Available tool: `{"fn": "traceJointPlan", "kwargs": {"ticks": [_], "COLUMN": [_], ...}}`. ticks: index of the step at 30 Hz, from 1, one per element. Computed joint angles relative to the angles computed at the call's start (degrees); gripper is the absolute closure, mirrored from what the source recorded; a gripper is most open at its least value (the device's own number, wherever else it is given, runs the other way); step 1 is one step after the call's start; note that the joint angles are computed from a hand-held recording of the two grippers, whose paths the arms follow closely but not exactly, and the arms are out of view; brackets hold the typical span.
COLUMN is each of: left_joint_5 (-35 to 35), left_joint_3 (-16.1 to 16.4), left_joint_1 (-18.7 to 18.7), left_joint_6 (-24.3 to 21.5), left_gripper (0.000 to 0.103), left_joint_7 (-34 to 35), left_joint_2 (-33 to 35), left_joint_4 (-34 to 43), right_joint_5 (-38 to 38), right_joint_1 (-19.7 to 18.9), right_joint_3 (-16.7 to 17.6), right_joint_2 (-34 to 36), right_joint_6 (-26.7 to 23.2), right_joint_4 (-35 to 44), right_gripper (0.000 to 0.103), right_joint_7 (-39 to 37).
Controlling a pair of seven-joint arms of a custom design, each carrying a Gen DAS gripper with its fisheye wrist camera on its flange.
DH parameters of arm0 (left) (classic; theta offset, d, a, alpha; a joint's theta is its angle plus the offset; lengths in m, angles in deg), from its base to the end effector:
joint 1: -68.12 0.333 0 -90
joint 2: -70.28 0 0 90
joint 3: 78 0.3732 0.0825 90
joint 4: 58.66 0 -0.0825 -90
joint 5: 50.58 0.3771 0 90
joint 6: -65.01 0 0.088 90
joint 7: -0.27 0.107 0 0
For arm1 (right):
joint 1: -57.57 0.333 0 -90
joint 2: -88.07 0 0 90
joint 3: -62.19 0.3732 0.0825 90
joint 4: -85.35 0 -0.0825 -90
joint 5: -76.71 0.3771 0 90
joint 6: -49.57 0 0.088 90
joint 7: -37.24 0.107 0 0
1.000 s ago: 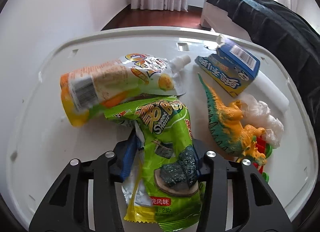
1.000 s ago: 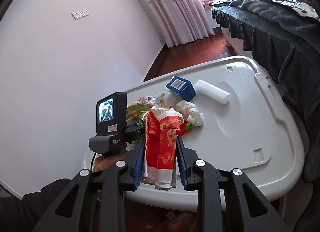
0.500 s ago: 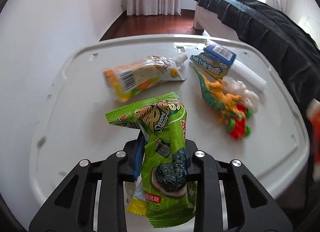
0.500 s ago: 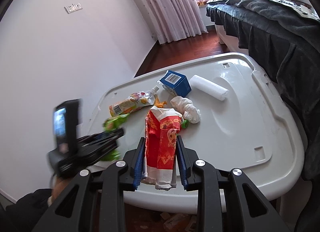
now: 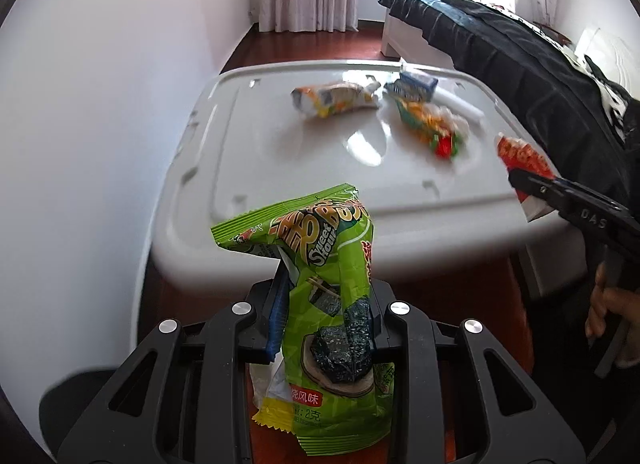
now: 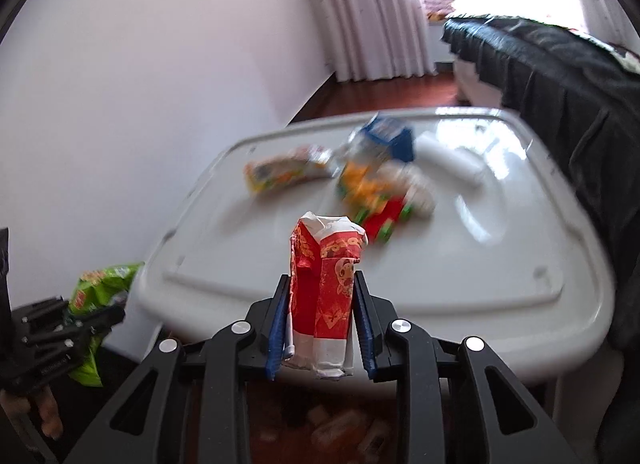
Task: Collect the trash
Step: 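Carry packet and snack bag over the bin and open both tools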
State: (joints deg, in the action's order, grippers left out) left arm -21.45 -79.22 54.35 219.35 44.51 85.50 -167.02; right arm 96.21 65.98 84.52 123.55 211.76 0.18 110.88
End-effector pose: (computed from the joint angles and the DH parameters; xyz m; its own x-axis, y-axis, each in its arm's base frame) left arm 0.6390 -0.1863 0.4813 0.1314 -0.9911 0.0206 -0.8064 -0.1190 -0.5793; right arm 0.7179 0.3113 0.4648 0.4674 -0.8252 -0.3172 -0.7243 -0.1516 -0.6726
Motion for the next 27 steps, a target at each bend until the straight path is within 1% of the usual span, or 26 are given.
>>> {"fn": "traceJointPlan", "kwargs": {"ticks": [1, 2, 3, 5, 7, 9, 10, 11, 13, 14, 16, 17, 21, 23, 27], "left_joint_5": [1.6, 3.7, 5.2, 5.4, 3.0, -3.0, -3.5, -4.1, -6.2, -8.0, -11.1, -12.2, -15.1, -15.8, -16.1], "left_joint_3": [0.6, 1.0, 0.8, -0.4, -1.7, -3.4, -2.9, -2.5, -2.3, -2.7, -3.0, -2.8, -1.8, -1.4, -0.6], "left_joint_1": [-0.6, -1.1, -1.2, -0.5, 0.4, 1.7, 1.1, 0.4, -0.1, 0.0, 0.0, -0.2, -1.2, -1.7, -2.7], "left_joint_6": [0.6, 1.3, 1.7, 2.6, 3.0, 4.4, 4.3, 3.7, 3.5, 2.9, 2.4, 2.1, 1.4, 1.2, 1.0], "left_gripper": [0.075, 0.075, 0.075, 0.074, 0.074, 0.074, 0.074, 0.074, 0.074, 0.074, 0.074, 0.074, 0.074, 0.074, 0.074], "left_joint_7": [-1.5, -3.6, -5.0, -5.9, -4.8, -1.0, -0.7, -0.1, 2.2, 4.0, 7.0, 7.8, 9.7, 10.1, 10.0], "left_joint_2": [-1.4, -2.9, -4.0, -4.7, -3.7, -0.8, 0.2, 1.7, 3.5, 4.6, 5.6, 6.0, 6.9, 7.0, 7.2], "left_joint_4": [-2.1, -4.6, -6.4, -8.9, -9.3, -8.5, -8.0, -6.9, -6.3, -5.8, -5.4, -5.3, -4.8, -4.7, -4.5], "right_joint_5": [0.8, 2.4, 3.2, 3.5, 3.0, 3.6, 3.7, 3.2, 0.2, -2.2, -5.1, -5.9, -6.6, -6.0, -6.0], "right_joint_1": [-0.8, -2.5, -3.2, -3.3, -3.0, -3.3, -3.2, -2.2, 1.0, 3.2, 5.1, 5.3, 5.5, 5.1, 5.2], "right_joint_3": [1.1, 3.3, 4.3, 5.0, 4.9, 5.9, 6.0, 5.0, 1.6, -0.8, -3.1, -3.6, -4.2, -3.6, -3.7], "right_joint_2": [-1.2, -2.6, -3.5, -6.0, -7.5, -8.2, -8.4, -8.6, -8.7, -8.5, -8.2, -7.7, -7.0, -7.0, -7.1], "right_joint_6": [0.8, 2.3, 3.3, 6.2, 7.4, 6.9, 6.5, 5.9, 4.6, 3.8, 2.3, 0.7, -2.4, -3.0, -3.3], "right_joint_4": [-2.5, -5.7, -7.5, -12.2, -15.2, -17.4, -18.0, -18.4, -18.9, -18.9, -18.8, -18.1, -17.7, -17.6, -17.4], "right_gripper": [0.073, 0.073, 0.073, 0.073, 0.073, 0.072, 0.072, 0.072, 0.072, 0.072, 0.072, 0.072, 0.072, 0.071, 0.070], "right_joint_7": [-0.9, -3.0, -4.2, -5.8, -5.8, -5.5, -5.1, -4.2, -2.0, -0.6, 1.3, 2.1, 3.8, 3.6, 3.1]}}
